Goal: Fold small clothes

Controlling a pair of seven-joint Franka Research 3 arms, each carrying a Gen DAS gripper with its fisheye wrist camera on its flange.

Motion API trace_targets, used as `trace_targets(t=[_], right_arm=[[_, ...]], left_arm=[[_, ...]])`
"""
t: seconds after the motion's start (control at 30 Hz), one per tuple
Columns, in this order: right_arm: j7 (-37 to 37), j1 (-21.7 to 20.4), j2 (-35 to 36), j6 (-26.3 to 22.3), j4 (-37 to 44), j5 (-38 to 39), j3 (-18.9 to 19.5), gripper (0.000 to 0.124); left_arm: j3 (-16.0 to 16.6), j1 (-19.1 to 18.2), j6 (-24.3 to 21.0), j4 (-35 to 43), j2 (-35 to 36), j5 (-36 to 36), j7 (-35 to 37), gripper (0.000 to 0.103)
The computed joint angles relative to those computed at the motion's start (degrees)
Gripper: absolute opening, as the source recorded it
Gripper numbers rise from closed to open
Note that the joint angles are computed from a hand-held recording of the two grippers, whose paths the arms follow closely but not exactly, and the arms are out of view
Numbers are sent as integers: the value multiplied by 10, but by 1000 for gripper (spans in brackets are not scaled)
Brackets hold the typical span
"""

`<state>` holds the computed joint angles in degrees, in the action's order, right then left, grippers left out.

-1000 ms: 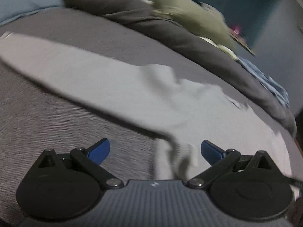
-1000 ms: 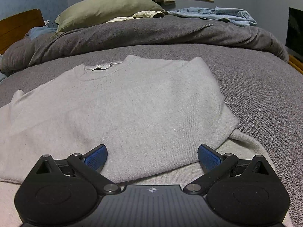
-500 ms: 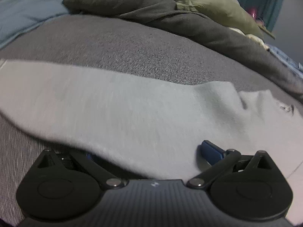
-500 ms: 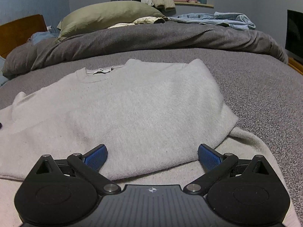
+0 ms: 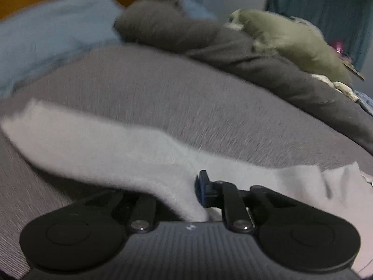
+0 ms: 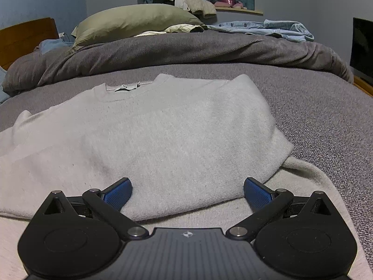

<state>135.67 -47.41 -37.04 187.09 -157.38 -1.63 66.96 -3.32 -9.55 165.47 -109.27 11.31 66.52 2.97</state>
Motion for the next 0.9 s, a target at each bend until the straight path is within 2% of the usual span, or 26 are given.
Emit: trace_targets(t=[0.2, 0.3, 0.37, 0.43, 0.57, 0.7, 0.77, 0.8, 0.87, 0.9], right_arm=[[0, -1, -8, -50, 21, -23, 2, 103], [-31, 32, 9, -125, 51, -52, -42, 102], [-14, 32, -36, -178, 71, -79, -45, 98], [10, 39, -88, -223, 87, -89, -60, 99], [50, 111, -128, -266, 93, -76, -138, 102], [90, 183, -147, -371, 119, -54, -190, 102], [115, 224, -158, -394, 119, -37, -218, 102], [130, 248, -168, -403, 116, -27, -232, 102], [162, 296, -192, -417, 103, -7, -256, 102], [177, 319, -201, -420, 95, 1, -267, 102]], left_arm=[[-19, -15, 6, 7, -44, 69, -7, 6], [-40, -19, 7, 9, -66, 71, 31, 6], [-55, -26, 5, 17, -72, 63, 75, 6], [-66, -35, 9, 24, -77, 71, 84, 6], [-90, -64, 17, 29, -77, 105, 77, 6], [-109, -99, 37, 24, -59, 103, 120, 6], [-116, -114, 43, 11, -50, 65, 159, 7], [-122, -117, 47, 0, -45, 11, 200, 10], [-143, -112, 49, -31, -39, -145, 319, 26], [-151, -111, 43, -43, -40, -204, 355, 45]])
